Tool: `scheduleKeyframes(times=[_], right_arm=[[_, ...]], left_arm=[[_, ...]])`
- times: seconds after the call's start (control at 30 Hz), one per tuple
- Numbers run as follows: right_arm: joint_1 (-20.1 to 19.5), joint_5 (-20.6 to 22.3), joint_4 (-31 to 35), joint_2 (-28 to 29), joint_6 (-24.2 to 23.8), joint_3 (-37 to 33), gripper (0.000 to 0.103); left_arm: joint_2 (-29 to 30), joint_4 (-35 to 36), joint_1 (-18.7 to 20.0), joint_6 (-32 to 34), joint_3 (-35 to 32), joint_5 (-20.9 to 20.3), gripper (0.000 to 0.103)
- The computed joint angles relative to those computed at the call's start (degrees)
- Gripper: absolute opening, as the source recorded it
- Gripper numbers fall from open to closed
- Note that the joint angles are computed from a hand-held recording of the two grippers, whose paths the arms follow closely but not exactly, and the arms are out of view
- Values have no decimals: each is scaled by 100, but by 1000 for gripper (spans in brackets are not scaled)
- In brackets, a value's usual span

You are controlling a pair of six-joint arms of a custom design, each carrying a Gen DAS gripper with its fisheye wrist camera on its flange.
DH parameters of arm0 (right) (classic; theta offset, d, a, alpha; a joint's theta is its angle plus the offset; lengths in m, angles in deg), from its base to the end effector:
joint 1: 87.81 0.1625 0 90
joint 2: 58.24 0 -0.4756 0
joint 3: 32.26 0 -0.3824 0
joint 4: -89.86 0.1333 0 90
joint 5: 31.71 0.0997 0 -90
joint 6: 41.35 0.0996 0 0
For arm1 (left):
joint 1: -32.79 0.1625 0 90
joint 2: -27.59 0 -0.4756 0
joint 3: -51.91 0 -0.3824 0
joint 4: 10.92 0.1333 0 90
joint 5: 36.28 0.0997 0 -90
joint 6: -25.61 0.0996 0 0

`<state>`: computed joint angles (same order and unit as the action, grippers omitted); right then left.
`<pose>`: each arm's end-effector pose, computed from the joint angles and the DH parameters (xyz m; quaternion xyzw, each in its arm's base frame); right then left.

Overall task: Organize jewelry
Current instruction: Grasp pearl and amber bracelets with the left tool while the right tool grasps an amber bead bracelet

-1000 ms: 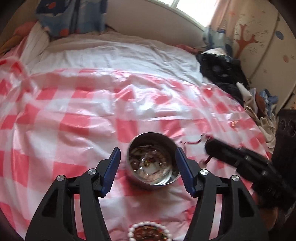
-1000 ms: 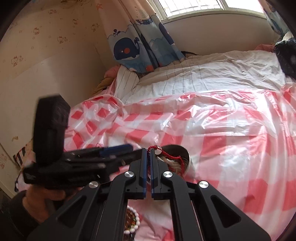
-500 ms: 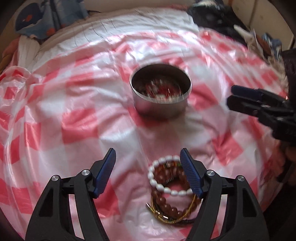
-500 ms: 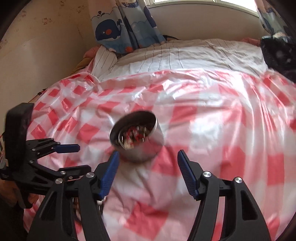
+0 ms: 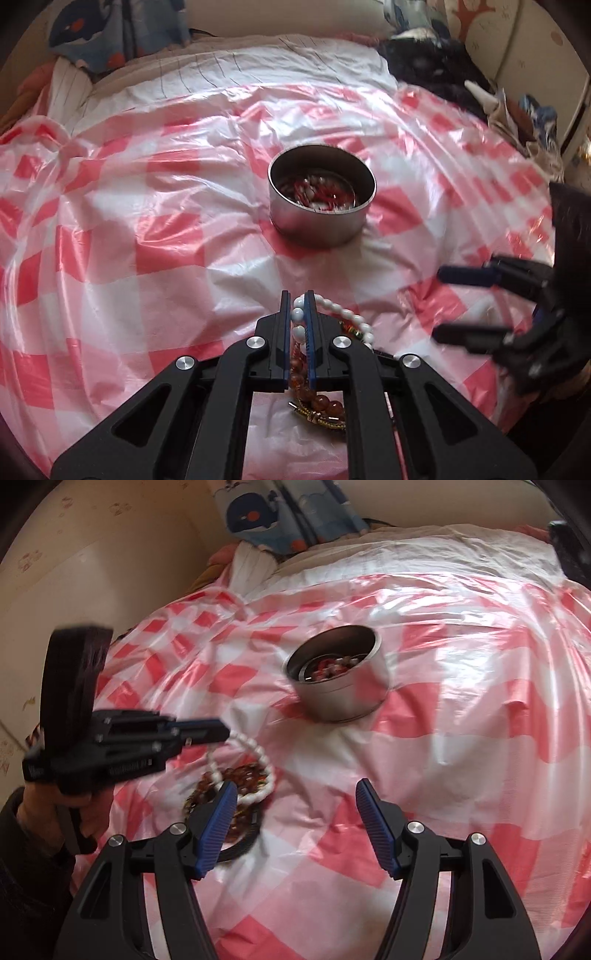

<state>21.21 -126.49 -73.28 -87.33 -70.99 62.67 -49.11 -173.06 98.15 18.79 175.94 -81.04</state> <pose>0.3410 -0.6056 -0.0410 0.4084 -0.9096 0.0595 0.0473 -0.0182 -0.5291 0.3224 0.0580 0.9034 -0.2927 0.3078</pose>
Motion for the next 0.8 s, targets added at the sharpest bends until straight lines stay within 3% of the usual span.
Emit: scheduleKeyframes(times=[0.23, 0.37, 0.4, 0.43, 0.47, 0.57, 0.6, 0.8], right_arm=[[201, -127, 409, 228, -258, -164, 65], [322, -428, 861, 556, 15, -580, 67], [336, -499, 955, 648, 42, -669, 60], [386, -670, 857, 740, -58, -697, 35], [422, -803, 768, 787, -131, -705, 21], [358, -520, 747, 704, -99, -636, 19], [331, -401, 616, 645, -101, -551, 12], [120, 543, 153, 226, 76, -168, 12]], left_arm=[[-200, -1073, -57, 241, 152, -284, 6], [-287, -1303, -23, 186, 151, -313, 6], [-295, -1299, -10, 152, 143, -305, 6], [-300, -1290, 8, 136, 132, -322, 6], [-298, -1291, 8, 137, 125, -320, 6], [-301, -1336, 1, 191, 146, -328, 6], [-300, -1343, -6, 198, 145, -326, 6], [-287, -1307, -15, 194, 134, -340, 6]])
